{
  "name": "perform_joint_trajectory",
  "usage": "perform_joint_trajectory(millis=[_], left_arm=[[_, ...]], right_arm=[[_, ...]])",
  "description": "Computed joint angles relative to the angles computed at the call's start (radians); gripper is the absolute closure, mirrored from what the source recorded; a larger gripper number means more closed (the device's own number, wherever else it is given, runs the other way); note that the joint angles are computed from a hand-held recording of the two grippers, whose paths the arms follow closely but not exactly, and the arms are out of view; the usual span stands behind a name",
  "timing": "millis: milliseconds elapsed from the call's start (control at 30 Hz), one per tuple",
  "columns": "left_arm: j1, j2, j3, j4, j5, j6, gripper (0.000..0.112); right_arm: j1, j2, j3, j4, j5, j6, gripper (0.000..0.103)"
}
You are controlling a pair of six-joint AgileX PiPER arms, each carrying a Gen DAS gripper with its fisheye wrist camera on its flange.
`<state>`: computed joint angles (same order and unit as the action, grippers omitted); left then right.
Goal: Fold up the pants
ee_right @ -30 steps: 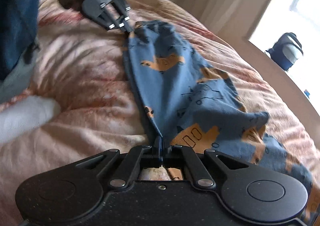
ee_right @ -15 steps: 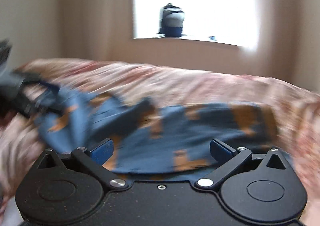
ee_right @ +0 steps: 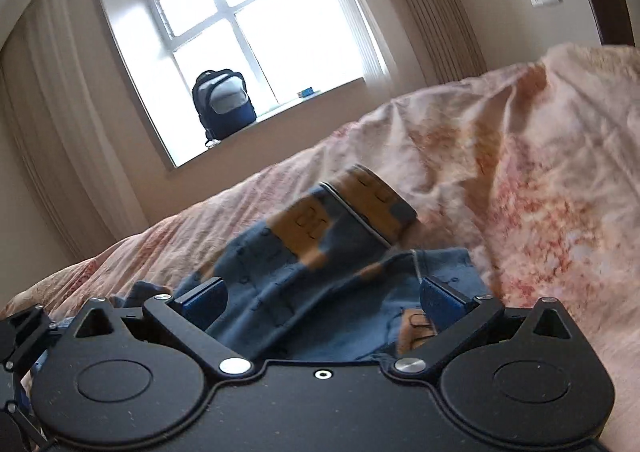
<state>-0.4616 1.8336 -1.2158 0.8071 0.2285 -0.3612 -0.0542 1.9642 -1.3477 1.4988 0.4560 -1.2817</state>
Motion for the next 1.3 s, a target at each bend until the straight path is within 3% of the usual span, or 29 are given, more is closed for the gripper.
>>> perform_joint_trajectory(millis=[67,167,233,267,300,367,433,467,567,700,800,867,933,1033,1300], left_arm=[[0.002,0.006,-0.015,-0.086,0.014,0.068,0.022],[0.010,0.016,-0.041,-0.202,0.020,0.197,0.037],[0.003,0.019,-0.041,-0.177,0.022,0.196,0.053],[0.001,0.019,-0.043,-0.184,0.028,0.217,0.067],[-0.003,0.020,-0.045,-0.201,0.039,0.245,0.081],[0.002,0.023,-0.052,-0.295,0.050,0.338,0.097],[0.013,0.022,-0.055,-0.371,0.051,0.384,0.105],[0.017,0.021,-0.055,-0.383,0.050,0.386,0.108],[0.050,0.025,-0.082,-0.557,0.070,0.503,0.110],[0.098,0.024,-0.128,-0.765,0.120,0.606,0.110],[0.125,0.021,-0.150,-0.865,0.145,0.659,0.110],[0.134,0.023,-0.162,-0.892,0.156,0.673,0.110],[0.137,0.021,-0.163,-0.903,0.156,0.680,0.110],[0.135,0.011,-0.149,-0.911,0.144,0.694,0.110],[0.136,-0.032,-0.117,-0.941,0.108,0.725,0.110]], right_arm=[[-0.004,0.002,-0.010,-0.012,0.012,-0.006,0.001],[-0.017,0.027,-0.092,-0.148,0.062,0.075,0.001],[-0.017,0.071,-0.206,-0.348,0.074,0.225,0.001],[-0.019,0.103,-0.279,-0.448,0.105,0.325,0.002],[-0.029,0.154,-0.379,-0.543,0.164,0.425,0.008],[-0.043,0.256,-0.579,-0.682,0.286,0.625,0.019],[-0.061,0.366,-0.779,-0.762,0.420,0.797,0.036],[-0.070,0.419,-0.879,-0.782,0.491,0.858,0.037],[-0.102,0.492,-1.000,-0.741,0.585,0.941,0.038],[-0.148,0.491,-0.936,-0.598,0.572,0.979,0.038],[-0.152,0.484,-0.907,-0.575,0.552,0.994,0.039],[-0.139,0.484,-0.923,-0.624,0.543,1.014,0.049],[-0.123,0.486,-0.942,-0.667,0.532,1.056,0.073],[-0.123,0.475,-0.916,-0.658,0.491,1.074,0.091],[-0.099,0.378,-0.884,-0.696,0.440,1.027,0.097]])
